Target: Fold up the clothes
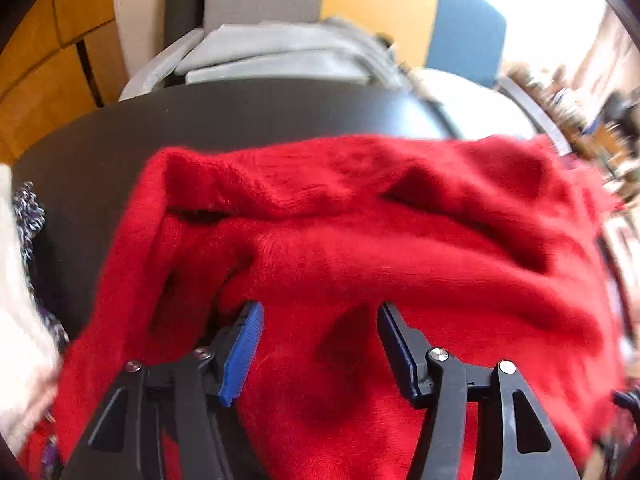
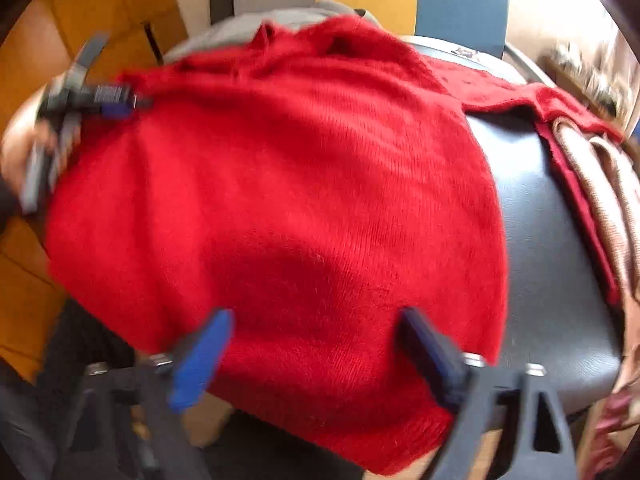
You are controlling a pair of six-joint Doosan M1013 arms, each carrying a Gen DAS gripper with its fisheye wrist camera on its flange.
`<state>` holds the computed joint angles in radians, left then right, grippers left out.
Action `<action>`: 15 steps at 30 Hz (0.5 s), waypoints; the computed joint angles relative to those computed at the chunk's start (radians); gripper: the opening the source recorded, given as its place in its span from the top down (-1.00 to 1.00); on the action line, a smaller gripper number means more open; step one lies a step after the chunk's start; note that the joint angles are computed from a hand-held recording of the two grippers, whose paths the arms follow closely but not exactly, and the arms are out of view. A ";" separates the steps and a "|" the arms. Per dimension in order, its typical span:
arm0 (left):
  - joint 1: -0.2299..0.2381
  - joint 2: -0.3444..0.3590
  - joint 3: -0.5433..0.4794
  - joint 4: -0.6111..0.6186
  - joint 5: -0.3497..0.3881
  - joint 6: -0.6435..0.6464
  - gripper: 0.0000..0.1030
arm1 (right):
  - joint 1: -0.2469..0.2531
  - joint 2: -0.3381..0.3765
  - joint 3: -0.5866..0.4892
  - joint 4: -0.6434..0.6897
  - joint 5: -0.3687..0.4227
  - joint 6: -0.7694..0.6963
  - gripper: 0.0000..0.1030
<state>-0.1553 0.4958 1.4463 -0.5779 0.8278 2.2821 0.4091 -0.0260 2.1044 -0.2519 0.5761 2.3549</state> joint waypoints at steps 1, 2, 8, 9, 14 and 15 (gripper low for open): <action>0.019 -0.007 0.009 -0.075 0.015 0.045 -0.17 | -0.040 -0.018 0.005 0.087 -0.053 -0.048 -0.15; 0.039 -0.012 0.017 -0.135 0.027 0.052 -0.18 | -0.071 -0.030 0.008 0.155 -0.097 -0.082 -0.16; 0.135 -0.090 0.124 -0.200 -0.152 -0.045 -0.18 | -0.097 0.010 -0.054 0.053 -0.142 0.015 -0.18; 0.143 -0.105 0.142 -0.156 -0.182 -0.055 -0.22 | -0.087 0.031 -0.067 0.036 -0.142 0.032 -0.18; 0.188 -0.147 0.208 -0.050 -0.228 -0.075 -0.39 | -0.051 0.120 -0.097 0.022 -0.167 0.082 -0.19; 0.198 -0.150 0.216 -0.054 -0.217 -0.067 -0.53 | -0.040 0.130 -0.095 -0.013 -0.178 0.125 -0.21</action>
